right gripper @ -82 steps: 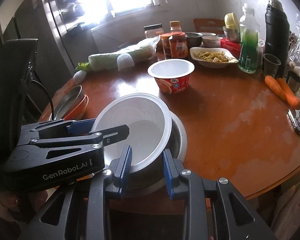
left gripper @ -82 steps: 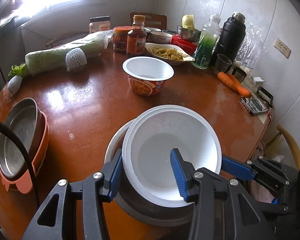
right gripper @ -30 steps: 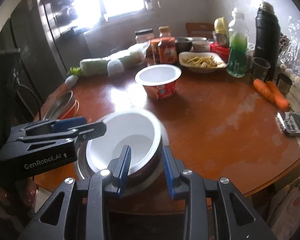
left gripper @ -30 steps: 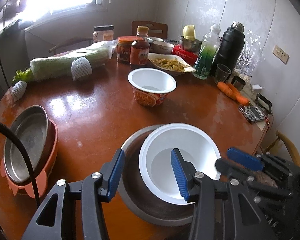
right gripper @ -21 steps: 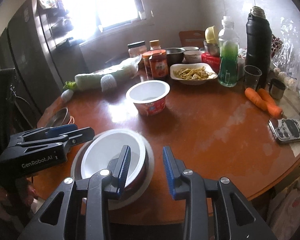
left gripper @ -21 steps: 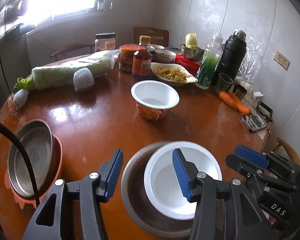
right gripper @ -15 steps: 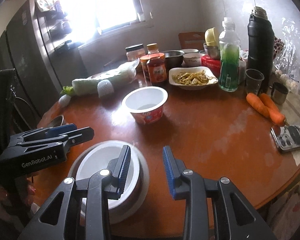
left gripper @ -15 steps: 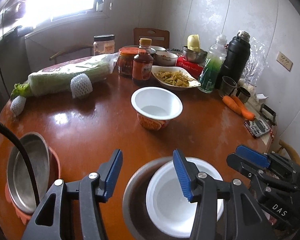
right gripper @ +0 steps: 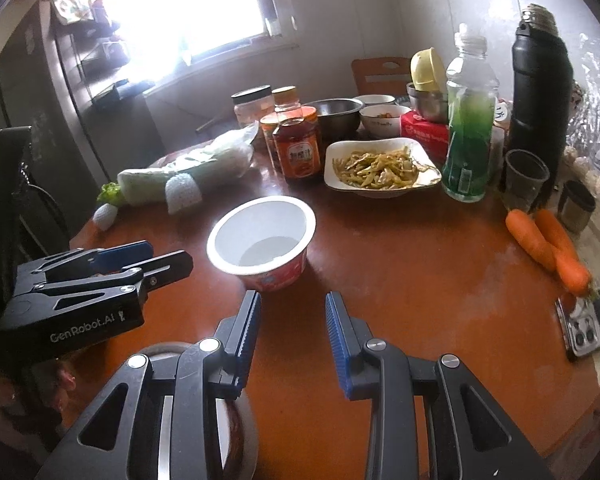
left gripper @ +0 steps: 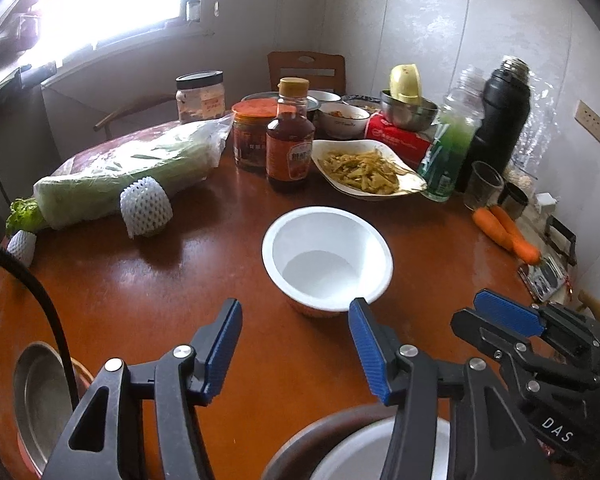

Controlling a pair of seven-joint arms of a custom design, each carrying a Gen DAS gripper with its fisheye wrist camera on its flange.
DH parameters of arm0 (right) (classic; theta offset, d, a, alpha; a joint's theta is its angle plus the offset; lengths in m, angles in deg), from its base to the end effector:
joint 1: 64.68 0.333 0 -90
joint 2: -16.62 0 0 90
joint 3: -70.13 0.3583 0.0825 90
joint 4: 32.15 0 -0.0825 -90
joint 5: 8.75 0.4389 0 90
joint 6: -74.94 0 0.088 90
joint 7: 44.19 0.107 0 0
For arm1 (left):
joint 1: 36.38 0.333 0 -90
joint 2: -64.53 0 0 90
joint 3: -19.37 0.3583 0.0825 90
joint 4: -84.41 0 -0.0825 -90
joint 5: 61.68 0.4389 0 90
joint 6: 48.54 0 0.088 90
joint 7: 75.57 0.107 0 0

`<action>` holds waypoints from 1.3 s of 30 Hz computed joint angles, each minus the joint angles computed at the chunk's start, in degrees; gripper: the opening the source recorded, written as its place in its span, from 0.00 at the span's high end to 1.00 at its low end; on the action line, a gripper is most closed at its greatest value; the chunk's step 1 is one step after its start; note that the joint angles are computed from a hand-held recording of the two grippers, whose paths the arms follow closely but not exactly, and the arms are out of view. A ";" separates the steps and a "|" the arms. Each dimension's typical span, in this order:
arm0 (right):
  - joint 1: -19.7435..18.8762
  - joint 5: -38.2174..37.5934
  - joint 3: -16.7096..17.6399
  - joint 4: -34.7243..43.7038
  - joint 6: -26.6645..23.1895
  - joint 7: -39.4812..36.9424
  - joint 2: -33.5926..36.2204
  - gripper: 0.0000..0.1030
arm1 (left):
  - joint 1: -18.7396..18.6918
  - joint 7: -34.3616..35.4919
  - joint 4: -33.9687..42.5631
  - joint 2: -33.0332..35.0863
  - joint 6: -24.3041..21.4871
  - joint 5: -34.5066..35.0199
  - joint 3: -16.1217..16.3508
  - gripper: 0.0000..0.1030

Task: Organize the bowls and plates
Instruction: 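Move the left tool to the red-printed paper bowl and grip its rim, then lift the red-printed bowl with the left tool over the steel bowl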

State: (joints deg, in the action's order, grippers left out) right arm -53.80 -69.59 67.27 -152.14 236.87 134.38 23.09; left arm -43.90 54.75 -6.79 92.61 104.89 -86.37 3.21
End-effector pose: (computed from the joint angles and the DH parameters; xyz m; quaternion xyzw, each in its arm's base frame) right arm 0.6302 0.1340 0.4282 -0.4777 0.7838 -0.2830 0.2784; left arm 0.7473 -0.2711 0.4365 -0.3885 0.8512 -0.3360 0.1077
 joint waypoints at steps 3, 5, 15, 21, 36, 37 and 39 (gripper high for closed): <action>-0.72 3.36 -0.20 1.95 0.81 -3.87 2.03 0.65 | -1.29 -2.33 3.10 2.02 -0.88 1.93 1.24 0.44; -0.98 5.92 -0.45 3.17 1.42 -6.77 3.40 0.60 | -1.97 -3.98 5.10 3.34 -1.21 3.25 1.87 0.43; -1.54 20.75 -1.56 9.40 3.05 -21.97 10.37 0.54 | -4.15 -10.94 14.88 10.04 -6.02 9.43 3.60 0.41; -1.78 28.13 -1.94 10.19 4.29 -27.90 12.39 0.54 | -4.94 -13.54 18.88 13.21 -9.55 11.92 4.19 0.41; 2.02 26.91 -6.64 10.76 7.42 -27.56 14.00 0.70 | -4.56 -16.01 23.58 16.87 -13.52 12.57 3.52 0.42; 2.54 26.17 -7.12 10.81 7.53 -27.31 14.01 0.71 | -4.21 -15.58 23.83 17.05 -14.21 12.08 3.09 0.42; 3.16 25.19 -7.67 10.97 7.40 -26.78 14.06 0.71 | -3.94 -15.25 24.44 17.39 -15.61 11.46 2.73 0.45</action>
State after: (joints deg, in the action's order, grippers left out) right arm -50.64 -44.41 59.61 -141.17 244.27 107.60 37.15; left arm -47.84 39.50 17.64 110.00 89.28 -74.91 5.94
